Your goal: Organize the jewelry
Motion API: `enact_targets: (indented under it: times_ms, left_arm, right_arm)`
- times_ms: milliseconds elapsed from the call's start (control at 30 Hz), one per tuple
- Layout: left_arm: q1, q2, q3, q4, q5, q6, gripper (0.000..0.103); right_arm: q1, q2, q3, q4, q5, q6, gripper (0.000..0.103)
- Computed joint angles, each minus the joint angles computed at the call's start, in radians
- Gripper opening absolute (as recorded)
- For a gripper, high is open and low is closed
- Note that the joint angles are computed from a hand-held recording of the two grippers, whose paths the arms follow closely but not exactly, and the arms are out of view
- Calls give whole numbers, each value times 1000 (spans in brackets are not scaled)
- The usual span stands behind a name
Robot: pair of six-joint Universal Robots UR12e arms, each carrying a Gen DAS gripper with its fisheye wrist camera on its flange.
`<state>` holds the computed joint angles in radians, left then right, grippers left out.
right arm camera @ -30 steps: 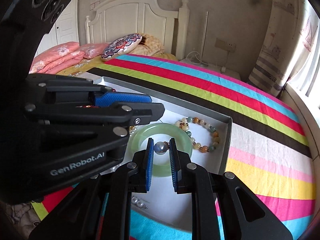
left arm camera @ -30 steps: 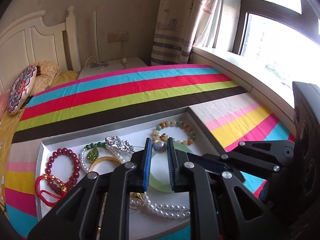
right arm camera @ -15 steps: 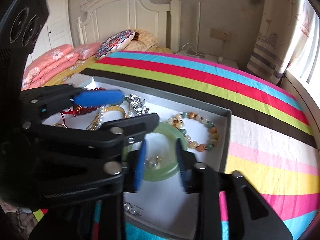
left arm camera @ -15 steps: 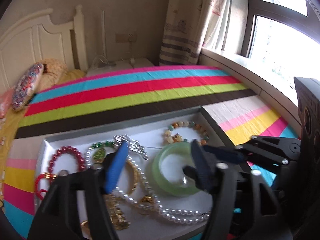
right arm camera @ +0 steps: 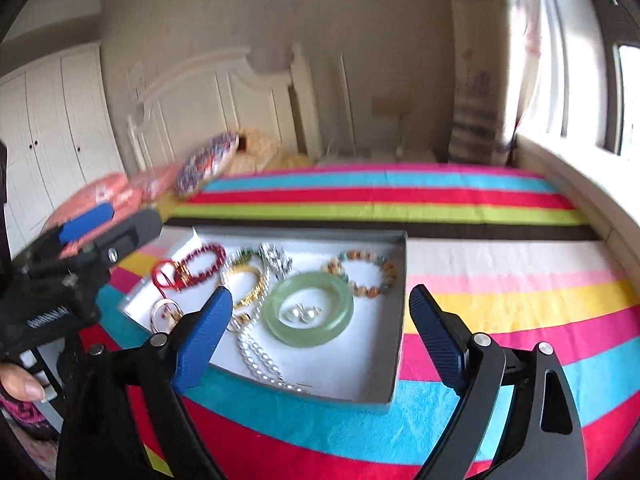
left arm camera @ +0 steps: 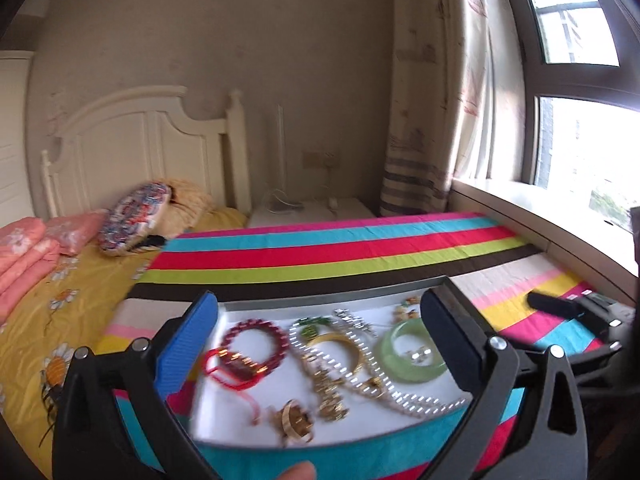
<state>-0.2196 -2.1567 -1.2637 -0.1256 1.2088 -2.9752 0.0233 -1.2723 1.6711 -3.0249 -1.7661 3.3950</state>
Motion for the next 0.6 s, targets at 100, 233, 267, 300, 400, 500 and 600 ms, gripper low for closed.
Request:
enact_targets:
  times_ms: [100, 233, 267, 300, 400, 500, 600]
  left_arm:
    - [11, 15, -40, 37, 9, -18, 101]
    - [25, 23, -73, 24, -18, -30, 101]
    - [28, 23, -78, 16, -18, -35, 101]
    - [29, 22, -82, 7, -15, -42, 101]
    - [30, 17, -87, -16, 6, -32, 101]
    - [32, 14, -88, -11, 0, -36, 101]
    - [29, 10, -87, -9, -4, -21, 101]
  right_arm:
    - [25, -1, 23, -89, -56, -22, 86]
    - [53, 9, 40, -155, -116, -39, 86]
    - [59, 11, 41, -160, -130, -43, 86]
    - [65, 16, 41, -166, -143, -48, 86]
    - [72, 29, 36, -154, -155, -50, 86]
    - [76, 41, 24, -123, -168, -45, 86]
    - [85, 49, 19, -127, -194, -78, 86]
